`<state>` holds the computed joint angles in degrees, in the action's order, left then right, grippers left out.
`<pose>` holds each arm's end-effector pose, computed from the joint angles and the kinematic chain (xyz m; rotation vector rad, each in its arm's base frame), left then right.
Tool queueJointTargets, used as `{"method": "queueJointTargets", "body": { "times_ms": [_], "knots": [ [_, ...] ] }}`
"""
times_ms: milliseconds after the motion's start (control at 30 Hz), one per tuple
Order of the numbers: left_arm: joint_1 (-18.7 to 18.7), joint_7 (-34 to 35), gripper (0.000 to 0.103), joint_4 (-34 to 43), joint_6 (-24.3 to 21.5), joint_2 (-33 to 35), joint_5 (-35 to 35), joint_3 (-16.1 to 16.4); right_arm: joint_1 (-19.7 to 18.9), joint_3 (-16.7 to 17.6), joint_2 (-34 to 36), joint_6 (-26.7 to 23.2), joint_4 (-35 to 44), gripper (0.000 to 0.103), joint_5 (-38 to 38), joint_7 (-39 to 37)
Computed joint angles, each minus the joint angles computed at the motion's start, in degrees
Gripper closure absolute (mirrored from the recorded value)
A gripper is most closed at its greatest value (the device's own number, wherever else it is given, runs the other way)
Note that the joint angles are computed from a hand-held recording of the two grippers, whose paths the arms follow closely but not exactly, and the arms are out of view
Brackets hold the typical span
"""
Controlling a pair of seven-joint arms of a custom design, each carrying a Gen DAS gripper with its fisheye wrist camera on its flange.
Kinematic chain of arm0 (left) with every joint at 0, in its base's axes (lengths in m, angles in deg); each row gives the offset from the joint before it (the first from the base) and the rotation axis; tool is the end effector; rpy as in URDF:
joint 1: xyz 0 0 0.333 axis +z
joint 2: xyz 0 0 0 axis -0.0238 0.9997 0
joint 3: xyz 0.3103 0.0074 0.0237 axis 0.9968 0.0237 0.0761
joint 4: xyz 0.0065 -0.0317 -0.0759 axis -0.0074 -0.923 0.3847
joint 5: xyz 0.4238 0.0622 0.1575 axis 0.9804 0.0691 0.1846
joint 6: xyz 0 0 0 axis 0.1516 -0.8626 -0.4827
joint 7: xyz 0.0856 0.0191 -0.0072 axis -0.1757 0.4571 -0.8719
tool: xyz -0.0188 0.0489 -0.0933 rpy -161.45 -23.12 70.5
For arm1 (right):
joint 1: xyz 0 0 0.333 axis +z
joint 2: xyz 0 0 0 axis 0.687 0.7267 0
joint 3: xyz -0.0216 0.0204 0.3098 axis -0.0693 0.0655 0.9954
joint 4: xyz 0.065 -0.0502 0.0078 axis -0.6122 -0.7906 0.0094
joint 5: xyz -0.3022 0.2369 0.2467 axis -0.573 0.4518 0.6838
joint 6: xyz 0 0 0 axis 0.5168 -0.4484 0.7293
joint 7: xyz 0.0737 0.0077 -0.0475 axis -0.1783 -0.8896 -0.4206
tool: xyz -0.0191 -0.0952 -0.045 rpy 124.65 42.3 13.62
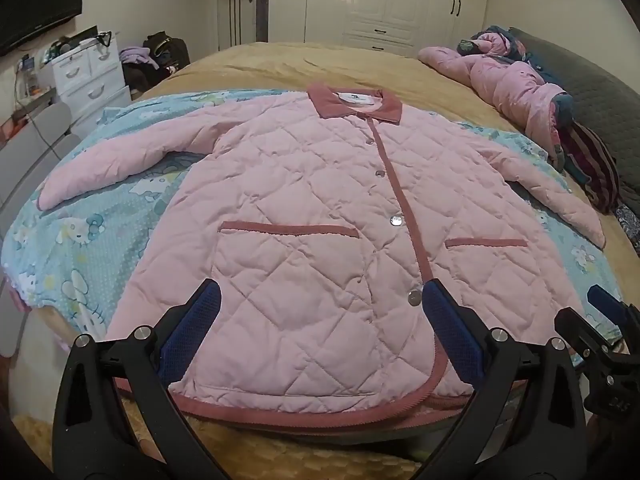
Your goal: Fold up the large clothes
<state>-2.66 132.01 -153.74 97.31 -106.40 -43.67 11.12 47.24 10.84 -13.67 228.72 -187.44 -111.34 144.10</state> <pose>0.5004 -0.1255 0.4331 -1.7852 1.8112 -0.7821 0.4768 0.2118 0.4286 -1.7132 1.6542 -0.5977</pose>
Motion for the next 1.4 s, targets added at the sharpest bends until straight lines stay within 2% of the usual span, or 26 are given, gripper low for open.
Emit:
{"method": "queueJointTargets", "body": {
  "times_ms": [67, 100, 200, 367, 533, 1400],
  "knots": [
    [-0.41, 0.75, 0.009, -0.05, 0.44, 0.18, -0.30, 0.59, -0.40, 0.44, -0.24, -0.19, 0.01, 0.004, -0.41, 0.40],
    [0.47, -0.59, 0.009, -0.38, 0.62, -0.23, 0.53, -0.88, -0.35, 0.40, -0.42, -0.36, 0.01, 0.004, -0.49, 0.36],
    [0.51, -0.90, 0.008, -0.42, 0.68, -0.27, 0.96, -1.10, -0.01, 0.06, -0.51, -0.55, -0.03, 0.004, -0.45, 0.24],
    [-0.17, -0.39, 0.008, -0.33, 0.60, -0.12, 0.52, -0.44, 0.88, -0.83, -0.43, -0.54, 0.03, 0.004, 0.14, -0.54],
    [0.07, -0.75, 0.008, -0.30, 0.77, 0.00, 0.81, -0.65, -0.10, 0.23, -0.47, -0.58, 0.22, 0.004, -0.69, 0.09],
    [-0.28, -0.08, 0.008, -0.38, 1.13, -0.05, 0.05, -0.14, -0.80, 0.92, -0.15, -0.73, 0.84, 0.004, -3.14, 2.08]
  ]
}}
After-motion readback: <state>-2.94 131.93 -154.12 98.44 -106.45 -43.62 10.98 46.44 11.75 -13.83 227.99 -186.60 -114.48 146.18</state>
